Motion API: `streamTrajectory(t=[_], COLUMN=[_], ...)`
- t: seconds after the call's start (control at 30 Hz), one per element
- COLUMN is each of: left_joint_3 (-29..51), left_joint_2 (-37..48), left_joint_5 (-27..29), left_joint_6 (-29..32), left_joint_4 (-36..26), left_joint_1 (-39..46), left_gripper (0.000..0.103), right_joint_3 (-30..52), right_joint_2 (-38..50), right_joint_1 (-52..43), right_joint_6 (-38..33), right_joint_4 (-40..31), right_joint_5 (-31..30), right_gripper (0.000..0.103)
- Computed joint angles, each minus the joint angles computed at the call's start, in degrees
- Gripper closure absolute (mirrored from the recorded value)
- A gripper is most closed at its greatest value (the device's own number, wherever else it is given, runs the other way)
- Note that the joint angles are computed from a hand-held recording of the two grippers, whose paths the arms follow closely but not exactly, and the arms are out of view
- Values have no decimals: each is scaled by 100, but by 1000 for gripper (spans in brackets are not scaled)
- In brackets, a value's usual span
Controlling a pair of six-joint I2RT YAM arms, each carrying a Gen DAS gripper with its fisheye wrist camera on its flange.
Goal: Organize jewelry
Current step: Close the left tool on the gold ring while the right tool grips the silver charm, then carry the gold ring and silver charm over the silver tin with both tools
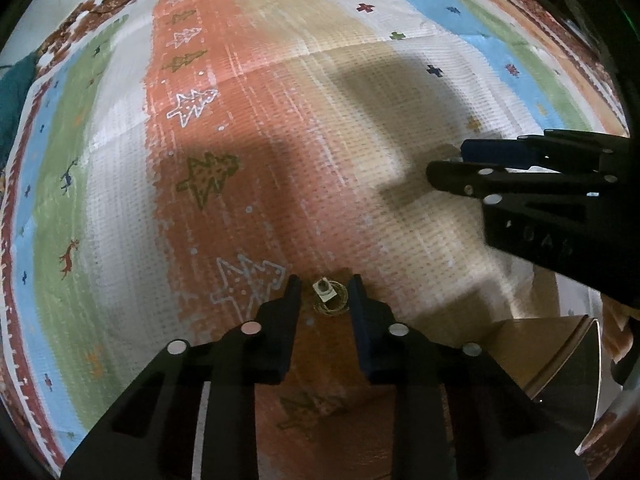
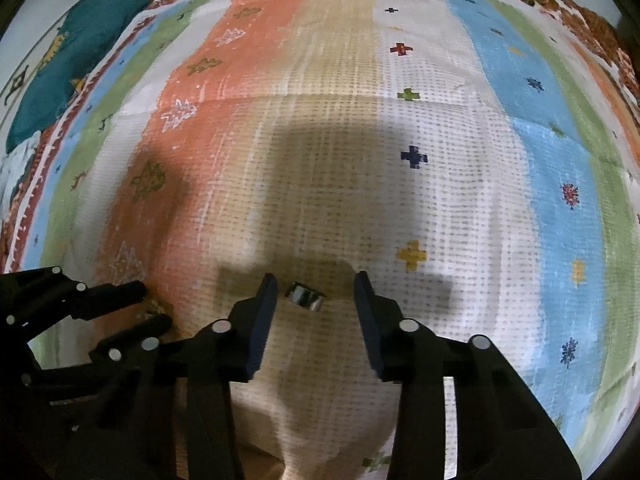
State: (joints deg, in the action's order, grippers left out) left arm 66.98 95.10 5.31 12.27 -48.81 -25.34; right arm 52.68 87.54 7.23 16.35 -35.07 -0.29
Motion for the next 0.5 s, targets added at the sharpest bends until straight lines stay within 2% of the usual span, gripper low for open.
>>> streamTrajectory(t=[0.03, 0.17, 0.5], left_joint_3=[3, -5, -160], left_joint_2=[7, 24, -172], left_joint_5=[-35, 21, 166], left_joint_6=[-2, -45, -59], left_joint_4=[13, 55, 91], left_joint_1=[16, -2, 156], left_gripper=[87, 87, 87], right_joint_3=[1, -28, -146], right_joint_2=[4, -20, -177], right_joint_1=[-10, -22, -57], right_joint_6=[-9, -49, -103], right_joint_4=[4, 12, 29], right_joint_5=[-19, -73, -163], right_gripper=[72, 82, 83])
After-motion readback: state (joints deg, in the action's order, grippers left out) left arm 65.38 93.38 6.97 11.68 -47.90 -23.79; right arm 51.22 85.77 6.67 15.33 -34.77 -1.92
